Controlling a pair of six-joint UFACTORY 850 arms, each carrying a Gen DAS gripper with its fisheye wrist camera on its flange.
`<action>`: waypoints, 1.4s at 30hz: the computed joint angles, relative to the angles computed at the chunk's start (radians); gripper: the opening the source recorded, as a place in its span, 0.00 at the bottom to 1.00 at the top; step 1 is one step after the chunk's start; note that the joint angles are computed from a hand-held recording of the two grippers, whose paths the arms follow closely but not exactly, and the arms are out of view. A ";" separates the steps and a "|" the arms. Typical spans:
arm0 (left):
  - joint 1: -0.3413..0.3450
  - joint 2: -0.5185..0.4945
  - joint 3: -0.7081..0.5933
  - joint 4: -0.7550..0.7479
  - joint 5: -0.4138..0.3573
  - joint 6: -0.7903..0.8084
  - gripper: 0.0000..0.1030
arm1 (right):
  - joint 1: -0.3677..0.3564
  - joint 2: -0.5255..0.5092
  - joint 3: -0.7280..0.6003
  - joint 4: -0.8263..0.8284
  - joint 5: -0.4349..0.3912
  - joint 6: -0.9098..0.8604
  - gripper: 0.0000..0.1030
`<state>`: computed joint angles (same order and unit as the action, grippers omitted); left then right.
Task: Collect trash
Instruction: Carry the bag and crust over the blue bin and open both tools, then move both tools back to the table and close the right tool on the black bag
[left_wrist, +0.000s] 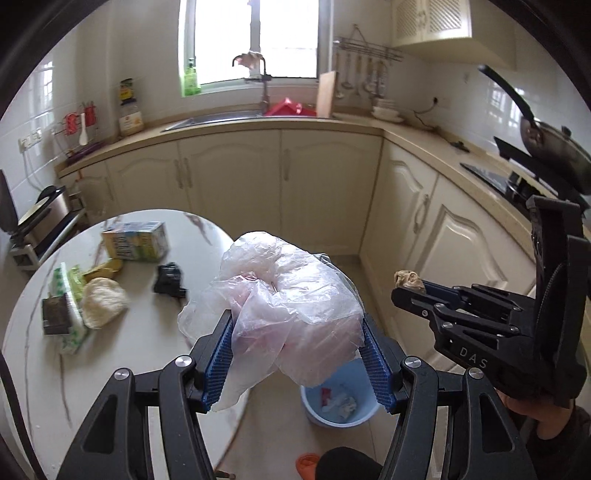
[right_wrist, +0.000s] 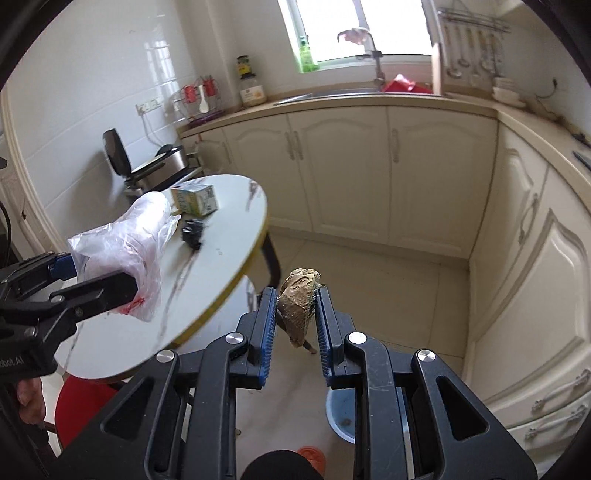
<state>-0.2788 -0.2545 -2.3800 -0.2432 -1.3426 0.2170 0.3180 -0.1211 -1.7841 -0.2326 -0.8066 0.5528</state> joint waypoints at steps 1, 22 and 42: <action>-0.027 -0.008 0.005 0.004 -0.005 -0.004 0.58 | -0.022 0.022 0.036 0.006 0.005 0.007 0.19; -0.163 -0.322 -0.014 0.019 -0.165 0.039 0.64 | -0.312 0.055 0.392 0.336 0.035 -0.144 0.20; -0.140 -0.248 0.005 -0.010 -0.101 0.025 0.76 | -0.283 0.074 0.359 0.350 0.062 -0.114 0.37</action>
<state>-0.4192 -0.5020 -2.3751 -0.2529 -1.4433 0.2424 0.0355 -0.0470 -1.4250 0.1174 -0.7442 0.4386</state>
